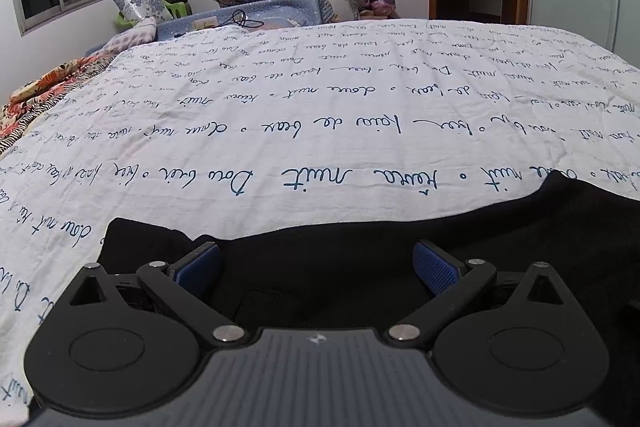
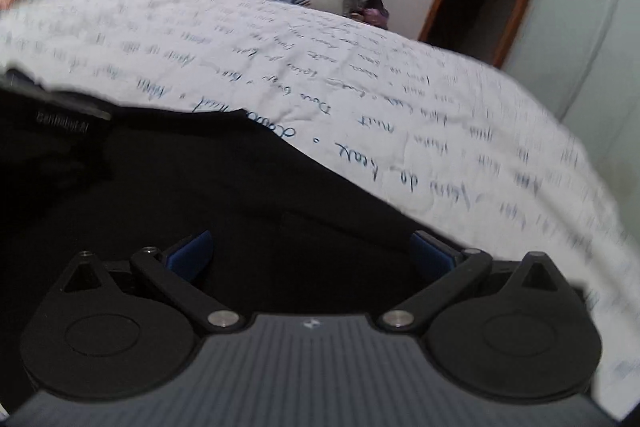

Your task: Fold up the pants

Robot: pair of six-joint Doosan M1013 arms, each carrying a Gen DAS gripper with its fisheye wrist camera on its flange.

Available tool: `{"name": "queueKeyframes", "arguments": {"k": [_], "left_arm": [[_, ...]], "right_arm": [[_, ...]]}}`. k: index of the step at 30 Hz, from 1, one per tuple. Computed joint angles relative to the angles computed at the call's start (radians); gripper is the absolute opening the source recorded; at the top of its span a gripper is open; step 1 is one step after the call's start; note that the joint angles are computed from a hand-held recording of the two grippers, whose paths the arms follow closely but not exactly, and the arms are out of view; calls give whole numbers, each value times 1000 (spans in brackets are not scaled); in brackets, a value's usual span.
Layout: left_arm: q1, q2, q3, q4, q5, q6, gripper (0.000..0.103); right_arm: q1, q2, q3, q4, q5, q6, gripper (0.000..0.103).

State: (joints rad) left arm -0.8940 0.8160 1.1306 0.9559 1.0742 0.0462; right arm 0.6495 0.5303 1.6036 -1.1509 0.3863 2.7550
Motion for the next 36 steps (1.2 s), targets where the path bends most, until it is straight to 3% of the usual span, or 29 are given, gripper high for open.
{"name": "queueKeyframes", "arguments": {"k": [2,6,11,16,22,36], "left_arm": [[-3,-13,14,-5,-4,18,103],[-22,-33,38,-4,26,37,103],[-44,-45,48,-5,103,73,103],[-52,-65,78,-14,95,61,103],[-55,-56,72,-8,113,67,103],[-63,-78,110,-15,88,37,103]], "right_arm": [[-11,-6,1,64,-17,-31,103],[-5,-29,36,-60,-33,102,103],[5,-45,64,22,-111,20,103],[27,-50,81,-66,-109,51,103],[11,-46,88,-62,-152,97,103],[48,-50,87,-101,-45,125,103]]}}
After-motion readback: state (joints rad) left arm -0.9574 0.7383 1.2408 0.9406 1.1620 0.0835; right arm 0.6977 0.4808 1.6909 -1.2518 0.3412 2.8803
